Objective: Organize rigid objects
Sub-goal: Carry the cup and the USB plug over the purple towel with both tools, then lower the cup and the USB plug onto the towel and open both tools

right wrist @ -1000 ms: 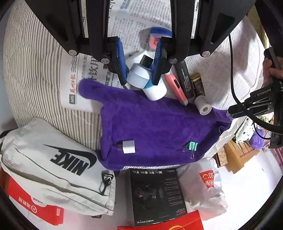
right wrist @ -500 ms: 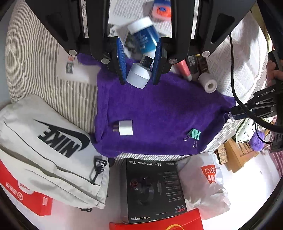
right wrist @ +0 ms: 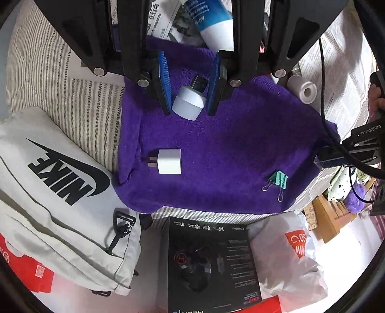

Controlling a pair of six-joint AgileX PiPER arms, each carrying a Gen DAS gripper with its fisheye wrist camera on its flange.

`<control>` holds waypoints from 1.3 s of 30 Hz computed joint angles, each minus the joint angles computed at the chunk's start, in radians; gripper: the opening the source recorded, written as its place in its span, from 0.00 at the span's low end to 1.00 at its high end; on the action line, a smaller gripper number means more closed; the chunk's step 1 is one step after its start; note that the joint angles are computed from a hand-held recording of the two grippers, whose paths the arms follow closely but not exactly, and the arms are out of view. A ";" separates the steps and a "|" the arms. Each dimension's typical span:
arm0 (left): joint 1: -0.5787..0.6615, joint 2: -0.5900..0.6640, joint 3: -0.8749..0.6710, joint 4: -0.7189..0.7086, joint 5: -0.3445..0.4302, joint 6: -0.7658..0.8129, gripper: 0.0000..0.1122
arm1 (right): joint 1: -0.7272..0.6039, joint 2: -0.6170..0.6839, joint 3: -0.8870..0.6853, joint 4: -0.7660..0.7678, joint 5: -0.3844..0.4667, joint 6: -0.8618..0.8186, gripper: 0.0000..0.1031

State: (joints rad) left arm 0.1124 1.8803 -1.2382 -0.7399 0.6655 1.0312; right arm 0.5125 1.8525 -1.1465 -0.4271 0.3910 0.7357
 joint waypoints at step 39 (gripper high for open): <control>-0.060 0.192 -0.211 0.190 -0.020 -0.198 0.23 | -0.056 0.191 -0.196 -0.009 0.064 -0.062 0.28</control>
